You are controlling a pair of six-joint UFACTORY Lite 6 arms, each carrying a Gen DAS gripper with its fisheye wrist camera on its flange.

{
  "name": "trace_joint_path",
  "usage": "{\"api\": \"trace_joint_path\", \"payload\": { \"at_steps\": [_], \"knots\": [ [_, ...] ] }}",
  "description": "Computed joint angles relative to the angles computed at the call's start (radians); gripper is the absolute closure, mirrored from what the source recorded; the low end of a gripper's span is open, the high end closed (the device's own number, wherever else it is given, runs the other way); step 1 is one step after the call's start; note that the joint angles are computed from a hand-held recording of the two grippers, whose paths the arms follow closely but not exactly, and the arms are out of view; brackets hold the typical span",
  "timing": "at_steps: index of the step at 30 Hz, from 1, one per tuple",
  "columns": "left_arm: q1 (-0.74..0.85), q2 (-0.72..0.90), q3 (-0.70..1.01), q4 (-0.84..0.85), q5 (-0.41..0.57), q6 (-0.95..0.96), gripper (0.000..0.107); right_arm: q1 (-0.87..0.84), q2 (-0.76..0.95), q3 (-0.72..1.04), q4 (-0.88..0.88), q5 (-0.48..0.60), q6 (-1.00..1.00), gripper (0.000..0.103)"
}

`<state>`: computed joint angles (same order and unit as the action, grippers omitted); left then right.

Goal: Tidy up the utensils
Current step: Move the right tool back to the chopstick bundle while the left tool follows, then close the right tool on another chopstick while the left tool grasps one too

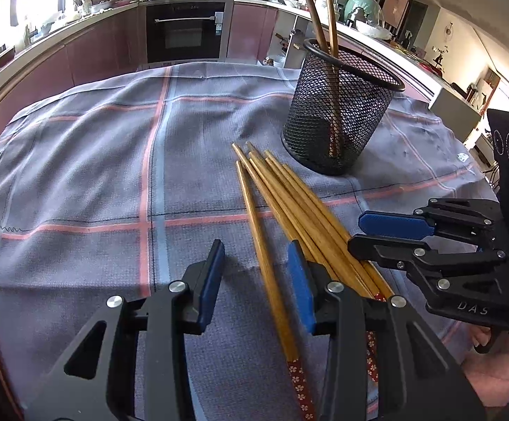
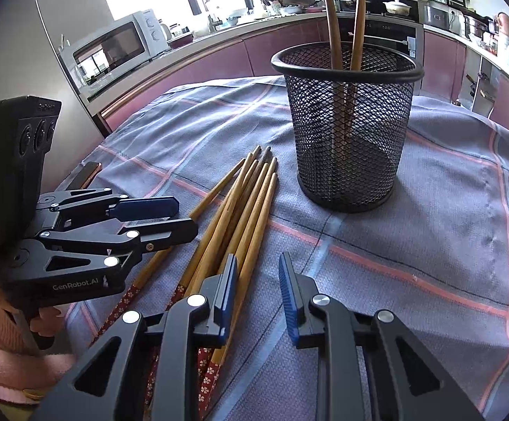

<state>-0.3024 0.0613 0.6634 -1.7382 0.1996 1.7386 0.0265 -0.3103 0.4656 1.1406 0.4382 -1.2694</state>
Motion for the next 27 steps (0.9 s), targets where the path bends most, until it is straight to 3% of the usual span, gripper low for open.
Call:
{"api": "trace_joint_path", "payload": {
  "at_steps": [9,17,27],
  "knots": [
    [-0.030,0.004,0.002,-0.048,-0.046,0.044,0.073,0.039,-0.004,-0.002,-0.034,-0.067,0.046,0.080],
    [-0.016,0.009,0.014,0.072,-0.069,-0.076,0.087,0.035,-0.011,-0.007,-0.079,-0.079,0.070,0.083],
    [-0.020,0.028,0.034,0.109,-0.077,-0.111,0.088,0.103,0.027,0.015,-0.076,-0.157,0.094,0.084]
  ]
}}
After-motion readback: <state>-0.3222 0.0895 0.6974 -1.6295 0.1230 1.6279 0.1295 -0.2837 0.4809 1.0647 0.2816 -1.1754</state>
